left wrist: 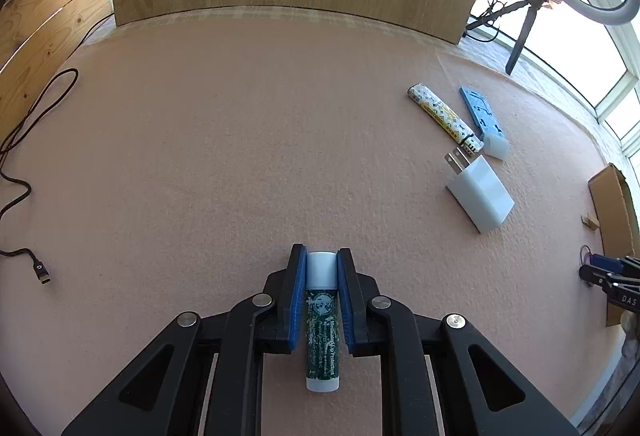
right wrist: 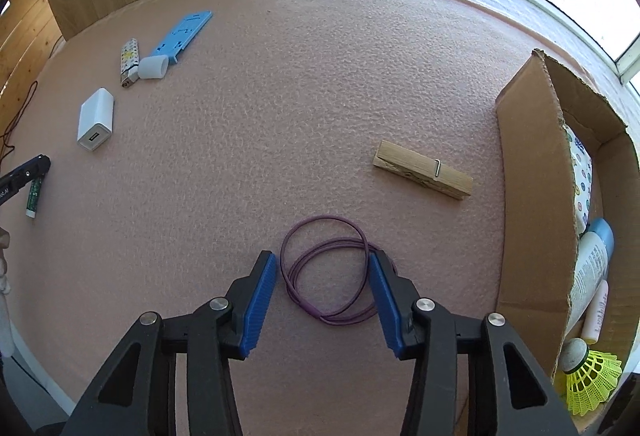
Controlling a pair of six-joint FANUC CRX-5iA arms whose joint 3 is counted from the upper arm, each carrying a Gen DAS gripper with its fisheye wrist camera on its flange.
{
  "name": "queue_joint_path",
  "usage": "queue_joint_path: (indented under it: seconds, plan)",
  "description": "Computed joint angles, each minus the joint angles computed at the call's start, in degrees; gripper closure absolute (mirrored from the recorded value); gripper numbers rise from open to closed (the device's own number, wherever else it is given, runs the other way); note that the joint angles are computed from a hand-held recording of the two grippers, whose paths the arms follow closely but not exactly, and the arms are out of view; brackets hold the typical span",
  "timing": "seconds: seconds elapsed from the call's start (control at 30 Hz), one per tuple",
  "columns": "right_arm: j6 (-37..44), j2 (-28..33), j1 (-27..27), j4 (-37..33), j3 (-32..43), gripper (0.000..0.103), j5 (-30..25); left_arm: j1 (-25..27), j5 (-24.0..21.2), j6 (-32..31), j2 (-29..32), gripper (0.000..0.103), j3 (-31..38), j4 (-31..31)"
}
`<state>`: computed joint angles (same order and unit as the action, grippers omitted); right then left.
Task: Organize objects
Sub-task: 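Close the left gripper on the glue stick while the right gripper moves to the purple rubber bands, then close the right gripper on the purple rubber bands while the left gripper lifts the glue stick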
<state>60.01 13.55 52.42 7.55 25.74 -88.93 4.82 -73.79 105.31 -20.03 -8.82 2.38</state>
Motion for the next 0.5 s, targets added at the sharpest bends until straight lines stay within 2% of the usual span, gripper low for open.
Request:
queue_joint_path:
  seconds: [0.1,0.17,0.3,0.5]
  plan:
    - [0.2,-0.54,-0.36,-0.49,-0.33,0.092,0.19,0.13,-0.05,-0.48,-0.91,0.087,-0.83,0.61]
    - [-0.11,-1.01,-0.56,-0.85,-0.83,0.1,0.66,0.59,-0.06,-0.65,-1.57,0.087,-1.52,1.49]
    - [-1.47,-2.35,-0.87,-1.87,-2.18,0.1,2.48,1.55,-0.11,-0.59,-3.04,0.087,-2.91,3.9]
    - [-2.23,-5.62,-0.82,-2.78,-3.38,0.1,4.97,-0.18,-0.05,-0.11,-4.46,0.087,-2.12,4.7]
